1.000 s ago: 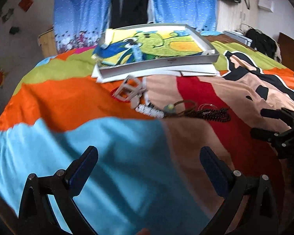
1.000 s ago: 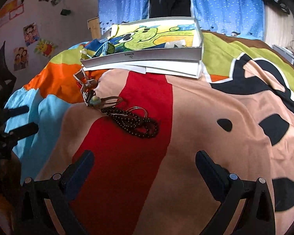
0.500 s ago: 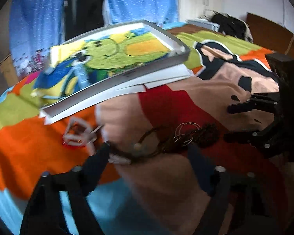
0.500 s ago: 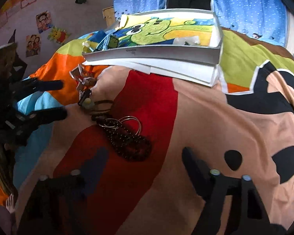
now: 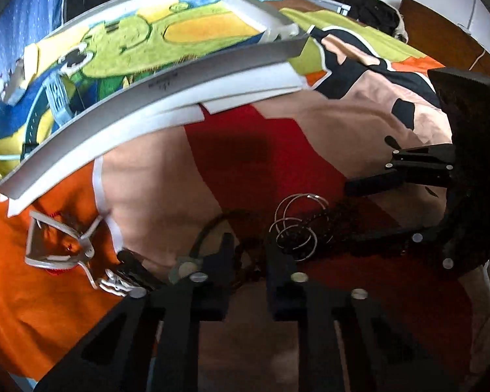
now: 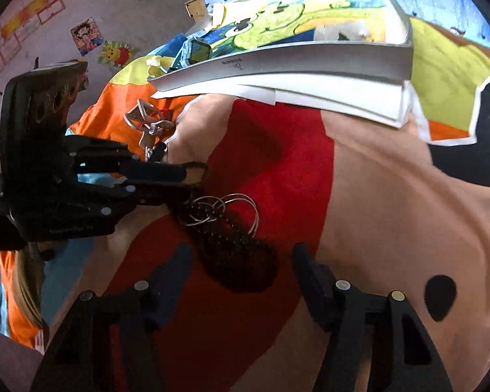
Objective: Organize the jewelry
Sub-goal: 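Grasp the black cord pendant with the left tool while the right grasps the bead necklace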
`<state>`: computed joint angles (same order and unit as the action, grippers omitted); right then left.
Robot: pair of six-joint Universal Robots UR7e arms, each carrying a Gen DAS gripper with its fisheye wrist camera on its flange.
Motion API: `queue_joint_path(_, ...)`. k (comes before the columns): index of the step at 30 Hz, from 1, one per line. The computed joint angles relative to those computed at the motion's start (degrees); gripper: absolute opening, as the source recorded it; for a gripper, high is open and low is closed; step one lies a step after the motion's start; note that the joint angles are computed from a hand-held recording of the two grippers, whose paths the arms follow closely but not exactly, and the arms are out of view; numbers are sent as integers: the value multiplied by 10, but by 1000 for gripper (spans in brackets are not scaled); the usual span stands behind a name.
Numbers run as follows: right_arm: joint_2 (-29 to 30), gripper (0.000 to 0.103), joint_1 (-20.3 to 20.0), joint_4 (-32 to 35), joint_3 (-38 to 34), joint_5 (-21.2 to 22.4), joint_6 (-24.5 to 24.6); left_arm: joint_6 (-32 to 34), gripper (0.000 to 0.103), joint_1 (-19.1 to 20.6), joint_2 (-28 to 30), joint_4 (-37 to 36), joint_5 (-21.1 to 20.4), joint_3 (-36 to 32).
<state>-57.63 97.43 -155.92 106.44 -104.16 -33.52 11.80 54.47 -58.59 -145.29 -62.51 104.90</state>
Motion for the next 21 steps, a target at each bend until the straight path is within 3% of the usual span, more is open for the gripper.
queue_joint_path(4, -4, 21, -1, -8, 9, 0, 15, -17, 2, 2, -5, 6, 0, 5)
queue_joint_path(7, -18, 14, -2, -23, 29, 6, 24, -30, 1, 0, -17, -1, 6, 19)
queue_joint_path(21, -76, 11, 36, -119, 84, 22, 20, -94, 1, -31, -94, -40, 17, 78)
